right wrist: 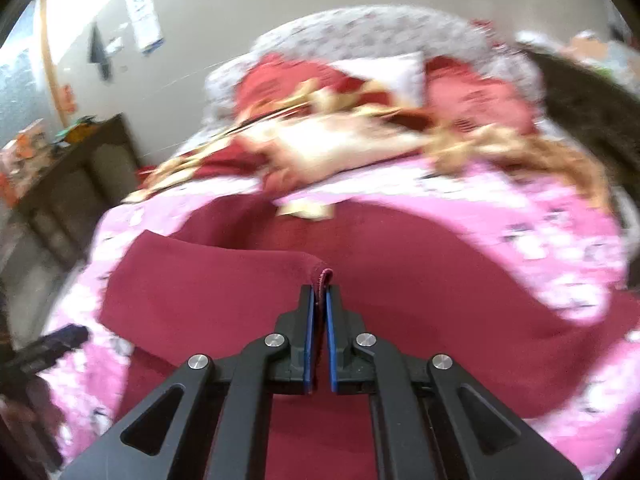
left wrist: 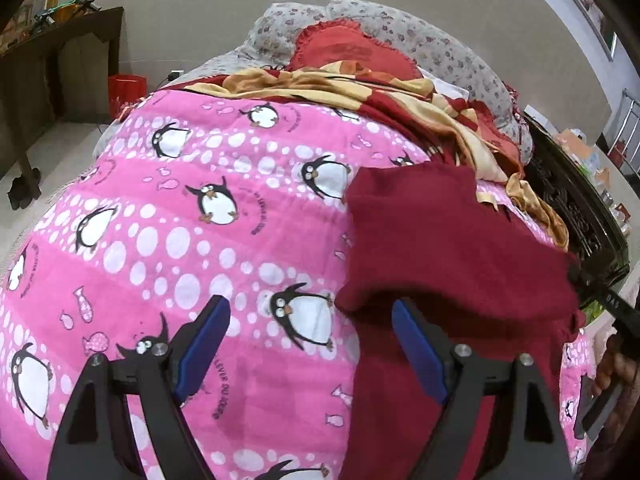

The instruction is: Fold small clothes

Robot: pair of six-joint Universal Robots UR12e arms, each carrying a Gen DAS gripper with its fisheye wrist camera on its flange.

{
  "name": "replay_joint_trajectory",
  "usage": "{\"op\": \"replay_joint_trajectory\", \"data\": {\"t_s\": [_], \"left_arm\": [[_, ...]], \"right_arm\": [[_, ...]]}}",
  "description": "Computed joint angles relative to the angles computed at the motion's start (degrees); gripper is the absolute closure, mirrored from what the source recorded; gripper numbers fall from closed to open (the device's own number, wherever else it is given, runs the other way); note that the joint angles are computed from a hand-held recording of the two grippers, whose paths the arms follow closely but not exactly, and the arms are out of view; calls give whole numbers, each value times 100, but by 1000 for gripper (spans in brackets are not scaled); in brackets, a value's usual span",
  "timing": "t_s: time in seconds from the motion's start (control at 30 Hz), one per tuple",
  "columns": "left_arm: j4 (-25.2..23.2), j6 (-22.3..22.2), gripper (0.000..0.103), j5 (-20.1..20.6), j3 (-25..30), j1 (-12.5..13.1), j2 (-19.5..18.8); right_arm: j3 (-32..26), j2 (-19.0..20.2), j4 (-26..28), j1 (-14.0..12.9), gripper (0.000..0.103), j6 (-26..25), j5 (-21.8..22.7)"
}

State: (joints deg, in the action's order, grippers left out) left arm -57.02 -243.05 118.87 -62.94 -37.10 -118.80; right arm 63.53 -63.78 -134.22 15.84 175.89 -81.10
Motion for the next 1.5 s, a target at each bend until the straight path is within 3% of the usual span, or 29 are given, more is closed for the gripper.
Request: {"op": "replay_joint_trajectory", "data": {"t_s": [0.1,0.23,0.27,0.3,0.37,0.43,0.53,0.63,0.73,0.8,0.9,0.93,0.97,1.0,1.07,1.17,1.23,1.3,1.37,1.43,1.5], "left_arm": [[-69,69,16,-123,160,4,-116],[-141,256,16,-237,429,-7,-292],[-145,344,16,-218,495,-18,-334],[-152,382,16,-199,526,-25,-355],[-260,449,16,-177,628,-21,-428],[-444,399,16,-179,710,5,-495],[-731,147,16,-338,761,77,-574],[-606,-59,16,-470,602,126,-540],[-528,-72,16,-401,555,113,-531],[-497,-64,16,-399,536,113,-524],[-360,-31,16,-417,460,122,-488],[-291,-30,16,-428,413,126,-464],[-198,-49,16,-423,353,128,-433],[-156,-99,16,-378,330,125,-415],[-128,-289,16,-164,257,104,-354],[-109,-547,16,132,169,79,-275],[-160,-585,16,125,164,97,-257],[-249,-585,16,105,187,108,-262],[-299,-585,16,91,205,110,-265],[-274,-549,16,123,193,98,-256],[-299,-514,16,180,223,87,-272]], "right_arm": [[-141,99,523,-78,97,244,-722],[-362,303,1073,-126,94,311,-791],[-389,320,1097,-119,85,289,-801],[-365,301,972,-117,74,300,-787],[-174,190,334,-68,61,425,-929],[-70,114,-37,-42,53,332,-566],[-502,300,556,33,53,-461,876],[-993,612,970,265,53,-1297,1572],[-1534,991,1259,532,53,-2244,1587],[-2119,1352,1893,707,53,-2802,1359],[-2590,1663,2542,827,53,-3153,941],[-2695,1724,2731,826,56,-3227,959],[-2653,1706,2748,813,70,-3290,1077],[-2575,1658,2658,815,89,-3332,1115],[-2403,1554,2373,825,95,-3364,1116],[-2257,1457,1996,776,99,-3140,1577],[-2326,1510,1738,748,99,-2730,1908],[-2408,1602,1507,784,99,-2449,1750],[-2608,1741,1711,819,98,-2303,1502],[-2724,1799,1962,814,92,-2221,1333],[-2467,1646,1714,722,80,-1984,1499]]}}
